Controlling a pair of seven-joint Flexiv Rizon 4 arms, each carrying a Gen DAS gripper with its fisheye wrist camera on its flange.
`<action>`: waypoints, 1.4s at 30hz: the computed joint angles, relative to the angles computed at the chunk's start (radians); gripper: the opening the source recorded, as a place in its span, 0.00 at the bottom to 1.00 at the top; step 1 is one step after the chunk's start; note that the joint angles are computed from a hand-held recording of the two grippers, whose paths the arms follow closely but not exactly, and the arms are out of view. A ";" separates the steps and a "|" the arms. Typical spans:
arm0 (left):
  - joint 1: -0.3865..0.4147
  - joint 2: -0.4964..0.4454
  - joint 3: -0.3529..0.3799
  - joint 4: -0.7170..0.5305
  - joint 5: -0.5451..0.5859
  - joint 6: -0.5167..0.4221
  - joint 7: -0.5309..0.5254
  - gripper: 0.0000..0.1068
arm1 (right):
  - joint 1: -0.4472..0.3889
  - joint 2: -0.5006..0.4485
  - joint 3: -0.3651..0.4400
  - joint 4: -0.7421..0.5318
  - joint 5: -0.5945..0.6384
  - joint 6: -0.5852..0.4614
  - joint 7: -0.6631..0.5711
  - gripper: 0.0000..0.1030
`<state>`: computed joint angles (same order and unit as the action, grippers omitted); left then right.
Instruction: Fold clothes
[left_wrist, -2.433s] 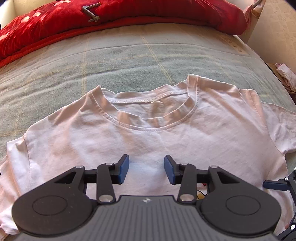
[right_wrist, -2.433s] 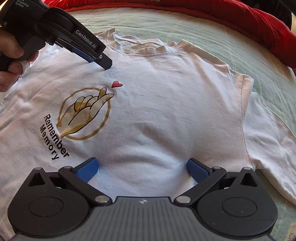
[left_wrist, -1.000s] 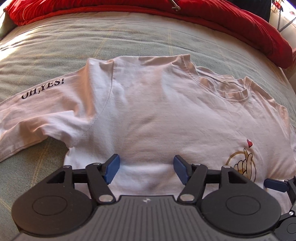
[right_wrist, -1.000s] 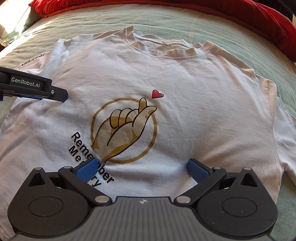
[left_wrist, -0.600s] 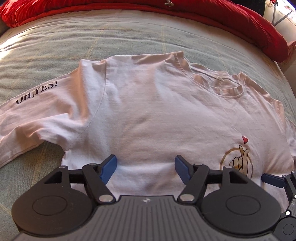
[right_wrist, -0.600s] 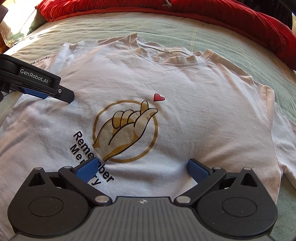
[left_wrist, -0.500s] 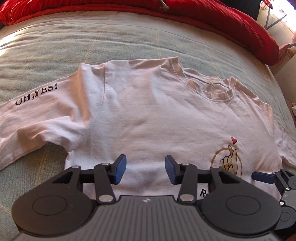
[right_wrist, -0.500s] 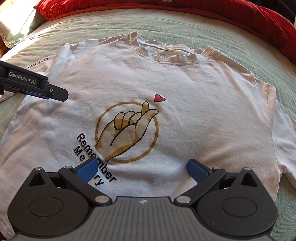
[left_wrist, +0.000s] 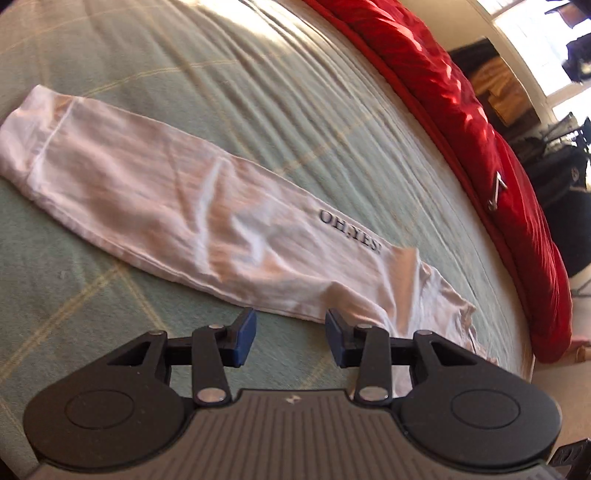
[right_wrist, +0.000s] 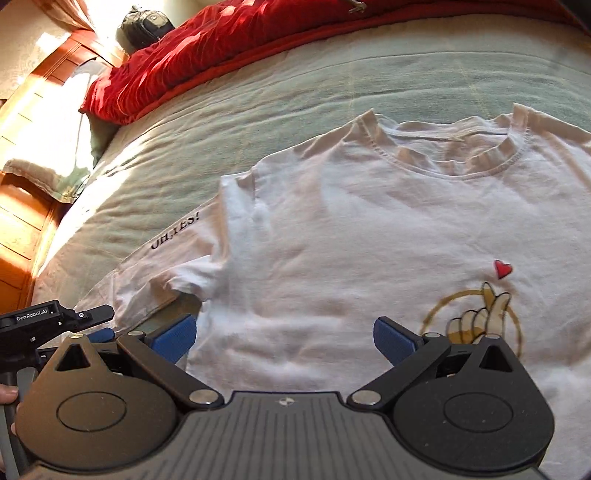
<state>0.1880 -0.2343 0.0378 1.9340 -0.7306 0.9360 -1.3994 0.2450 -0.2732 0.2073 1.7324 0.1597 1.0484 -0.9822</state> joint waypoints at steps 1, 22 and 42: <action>0.008 -0.002 0.013 0.013 -0.009 0.023 -0.020 0.37 | 0.004 -0.014 0.006 -0.019 0.004 -0.007 -0.008 1.00; 0.122 -0.138 0.076 -0.062 0.197 0.264 -0.268 0.07 | 0.052 -0.145 0.019 -0.197 -0.031 -0.100 -0.041 1.00; 0.161 -0.154 -0.020 -0.267 0.396 0.067 -0.009 0.12 | 0.057 -0.168 0.020 -0.221 -0.060 -0.066 -0.141 1.00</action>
